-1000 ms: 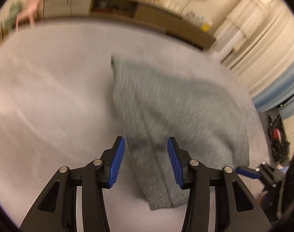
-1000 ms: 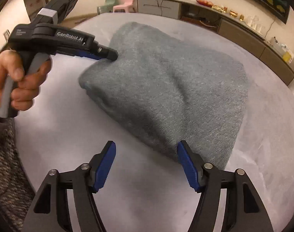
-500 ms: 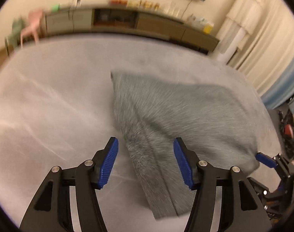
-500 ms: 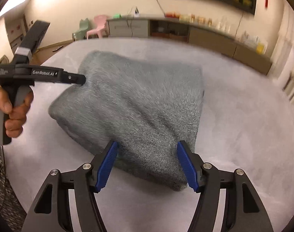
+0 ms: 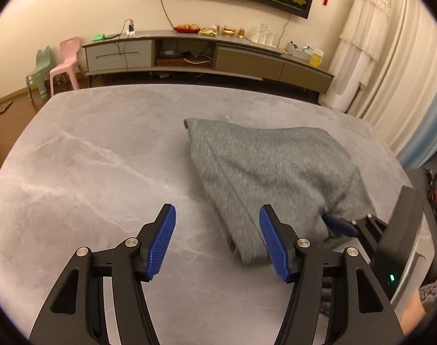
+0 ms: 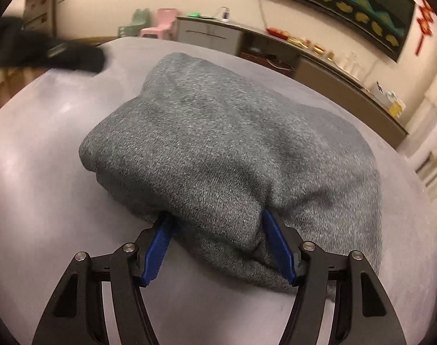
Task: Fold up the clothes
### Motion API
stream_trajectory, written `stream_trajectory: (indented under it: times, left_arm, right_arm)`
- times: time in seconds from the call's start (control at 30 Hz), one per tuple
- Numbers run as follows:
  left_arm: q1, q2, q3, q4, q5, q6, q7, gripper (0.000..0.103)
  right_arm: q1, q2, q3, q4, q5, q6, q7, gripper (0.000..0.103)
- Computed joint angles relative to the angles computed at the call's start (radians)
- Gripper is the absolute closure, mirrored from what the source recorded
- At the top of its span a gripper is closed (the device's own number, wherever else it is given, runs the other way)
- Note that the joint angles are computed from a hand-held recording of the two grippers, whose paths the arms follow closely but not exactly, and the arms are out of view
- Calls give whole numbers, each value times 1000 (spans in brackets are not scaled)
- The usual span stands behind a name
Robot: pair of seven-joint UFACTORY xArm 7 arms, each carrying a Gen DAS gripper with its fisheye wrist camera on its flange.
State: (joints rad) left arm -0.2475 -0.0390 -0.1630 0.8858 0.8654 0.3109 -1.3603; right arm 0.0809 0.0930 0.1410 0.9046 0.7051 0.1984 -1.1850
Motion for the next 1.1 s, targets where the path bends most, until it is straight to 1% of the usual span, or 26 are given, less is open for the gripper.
stream_trajectory:
  times: [0.07,0.1,0.13,0.2,0.27,0.3,0.33,0.43,0.47,0.5,0.57,0.67,0.73,0.8,0.83,0.9,1.0,1.1]
  left_arm:
    - [-1,3,0,3,-2,4,-1,40]
    - [-3,3,-1,4,1,7,-5,40]
    - [-6,-2,-3,2,5,11,-8,40]
    - [-10,-11,-10,-1,12,20,-14,40]
    - [-13,-20,-21,0,48,34,-44,39]
    - [-15,-20,-27,3,70,44,-64,38]
    - [-18,-19,-33,8,86,58,-78,37]
    - [-33,-21,-42,10,98,92,-100,36]
    - [-39,-22,-46,11,103,105,-106,34]
    - [-44,-24,-49,10,106,116,-110,30]
    - [-54,-29,-53,1,106,125,-113,28]
    - [-66,-34,-58,-13,87,127,-108,28]
    - [-73,-30,-64,-17,84,130,-115,27]
    - [-80,-22,-69,-10,102,152,-127,19]
    - [-85,-13,-71,0,112,167,-125,18]
    - [-95,1,-68,13,137,187,-124,17]
    - [-107,3,-60,13,197,192,-163,15]
    - [-113,11,-52,15,186,189,-142,14]
  right_arm:
    - [5,3,-8,5,-40,5,45,37]
    - [1,-13,-8,-9,-41,17,46,37]
    - [-5,-35,-10,-25,-20,36,31,37]
    - [-8,-93,-29,-61,54,84,-9,37]
    - [-2,-175,-79,-102,216,148,-103,37]
    - [0,-218,-111,-125,261,181,-127,37]
    - [4,-244,-136,-142,275,196,-123,37]
    - [9,-260,-172,-148,239,232,-16,36]
    - [8,-266,-181,-152,226,241,9,36]
    - [8,-271,-187,-157,214,242,29,36]
    - [9,-285,-202,-177,200,242,35,36]
    - [26,-281,-212,-175,212,242,26,36]
    - [35,-280,-215,-178,228,234,6,30]
    - [41,-276,-215,-180,241,222,-7,30]
    - [41,-271,-214,-178,240,218,-6,30]
    - [37,-261,-214,-175,234,213,4,30]
    - [28,-235,-210,-163,229,206,21,30]
    - [18,-217,-203,-154,229,203,34,30]
